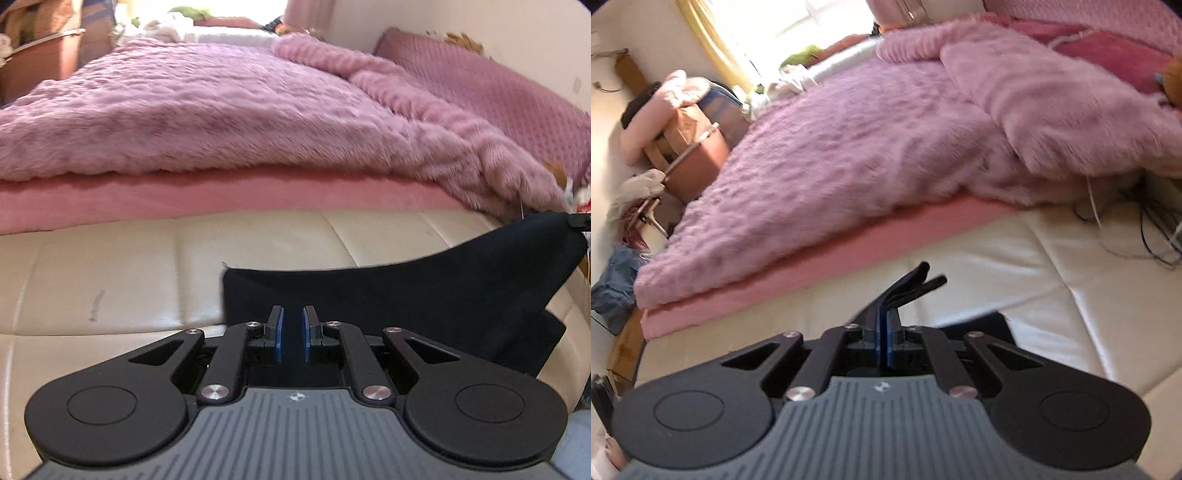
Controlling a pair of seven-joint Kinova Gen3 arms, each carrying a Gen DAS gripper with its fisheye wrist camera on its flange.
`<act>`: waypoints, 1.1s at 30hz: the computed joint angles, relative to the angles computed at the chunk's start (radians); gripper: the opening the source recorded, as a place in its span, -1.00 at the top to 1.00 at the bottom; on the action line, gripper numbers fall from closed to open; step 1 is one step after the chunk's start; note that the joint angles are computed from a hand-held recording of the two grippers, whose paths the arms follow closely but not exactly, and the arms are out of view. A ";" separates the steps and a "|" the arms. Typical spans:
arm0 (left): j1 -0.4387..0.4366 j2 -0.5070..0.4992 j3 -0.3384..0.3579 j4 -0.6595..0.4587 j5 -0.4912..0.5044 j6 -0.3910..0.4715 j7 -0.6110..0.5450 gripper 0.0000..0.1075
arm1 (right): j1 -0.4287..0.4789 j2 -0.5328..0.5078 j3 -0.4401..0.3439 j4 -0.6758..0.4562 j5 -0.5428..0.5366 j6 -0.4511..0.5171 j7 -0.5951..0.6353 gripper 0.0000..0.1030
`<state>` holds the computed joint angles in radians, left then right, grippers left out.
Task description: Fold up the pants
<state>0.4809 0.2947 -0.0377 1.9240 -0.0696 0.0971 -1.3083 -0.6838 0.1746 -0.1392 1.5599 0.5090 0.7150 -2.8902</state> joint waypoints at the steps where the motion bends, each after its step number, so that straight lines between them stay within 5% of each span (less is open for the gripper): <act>1: 0.021 0.016 -0.017 -0.016 -0.004 0.013 0.007 0.81 | 0.015 -0.007 0.006 0.039 -0.008 -0.030 0.000 1.00; 14: 0.082 0.104 -0.088 -0.083 -0.124 0.148 0.142 0.82 | 0.074 0.111 0.072 0.189 -0.105 -0.181 0.072 1.00; 22: 0.044 0.100 -0.050 -0.085 -0.156 0.142 0.162 0.82 | 0.035 0.176 0.099 0.100 -0.129 -0.055 0.093 1.00; 26: 0.008 0.096 -0.038 -0.094 -0.145 0.093 0.140 0.82 | -0.091 0.176 0.186 0.057 -0.027 0.047 0.069 1.00; 29: -0.029 0.133 -0.006 -0.148 -0.129 0.103 0.098 0.82 | -0.046 0.145 0.112 0.088 0.091 -0.035 -0.027 1.00; 33: 0.000 0.195 -0.046 -0.218 -0.125 0.129 0.096 0.82 | -0.056 0.199 0.122 0.042 0.123 -0.051 -0.001 1.00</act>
